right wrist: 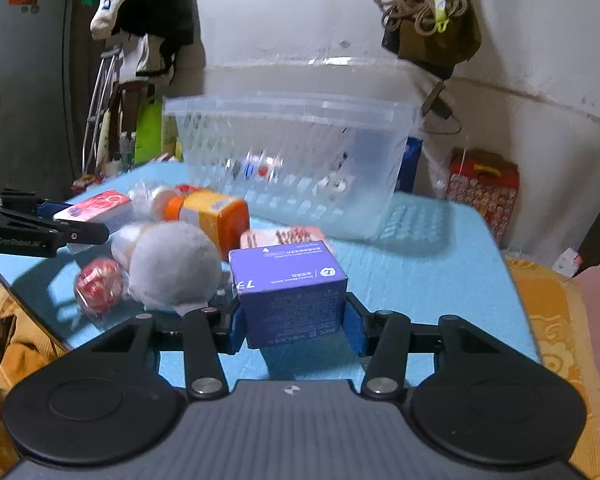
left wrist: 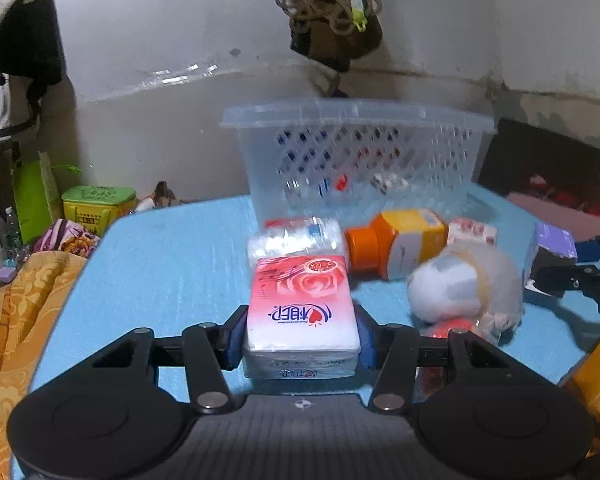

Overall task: Organize objects
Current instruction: 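Lift both held items into the clear basket and open both tools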

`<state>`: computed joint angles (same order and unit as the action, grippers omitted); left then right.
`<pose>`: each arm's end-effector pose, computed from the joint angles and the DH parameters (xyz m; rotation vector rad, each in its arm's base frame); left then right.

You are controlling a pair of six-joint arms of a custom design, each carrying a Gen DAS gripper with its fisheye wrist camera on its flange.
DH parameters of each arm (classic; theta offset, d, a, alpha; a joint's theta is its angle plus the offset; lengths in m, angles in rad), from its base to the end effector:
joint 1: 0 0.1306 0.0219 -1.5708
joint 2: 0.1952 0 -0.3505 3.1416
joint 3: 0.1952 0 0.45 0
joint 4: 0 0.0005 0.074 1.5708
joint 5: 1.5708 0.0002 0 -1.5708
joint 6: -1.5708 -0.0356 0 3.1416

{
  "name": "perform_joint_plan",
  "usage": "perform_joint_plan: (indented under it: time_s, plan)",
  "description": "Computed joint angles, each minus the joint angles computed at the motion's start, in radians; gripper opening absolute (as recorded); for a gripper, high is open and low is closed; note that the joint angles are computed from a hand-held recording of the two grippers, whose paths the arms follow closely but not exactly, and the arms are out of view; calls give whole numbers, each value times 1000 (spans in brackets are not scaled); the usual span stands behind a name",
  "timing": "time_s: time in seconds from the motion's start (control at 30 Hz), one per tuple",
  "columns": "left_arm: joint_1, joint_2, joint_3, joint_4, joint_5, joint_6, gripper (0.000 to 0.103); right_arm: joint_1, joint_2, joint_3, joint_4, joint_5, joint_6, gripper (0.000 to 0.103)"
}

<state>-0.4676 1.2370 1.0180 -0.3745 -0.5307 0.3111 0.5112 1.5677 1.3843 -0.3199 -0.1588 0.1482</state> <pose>0.4537 -0.2095 0.3213 -0.1353 2.0713 0.1019 0.5442 0.3111 0.3398 -0.7688 1.9435 0.3861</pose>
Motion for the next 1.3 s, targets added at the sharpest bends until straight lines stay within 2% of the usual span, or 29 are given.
perform_joint_plan:
  time_s: [0.23, 0.33, 0.57, 0.9, 0.97, 1.07, 1.2, 1.3]
  plan:
    - [-23, -51, -22, 67, -44, -34, 56, -1, -47, -32, 71, -4, -34, 52]
    - [-32, -64, -29, 90, -55, -52, 56, 3, -50, -29, 76, 8, -37, 52]
    - [-43, -87, -34, 130, -78, -73, 56, 4, -67, -22, 94, -19, -92, 52]
    - [-31, -152, 4, 173, -111, -62, 56, 3, -45, 56, 123, -19, -129, 52]
    - [-15, -128, 41, 178, -83, -60, 56, 8, -6, 120, 114, 4, -113, 52]
    - [20, -46, 139, 154, -14, -49, 56, 8, 96, 277, 44, -25, -129, 52]
    - [77, 142, 352, 98, 55, -65, 56, 18, 282, 534, -50, 38, -37, 52]
    - [123, 269, 511, -8, 139, -11, 56, 2, 411, 709, -143, 20, -104, 52]
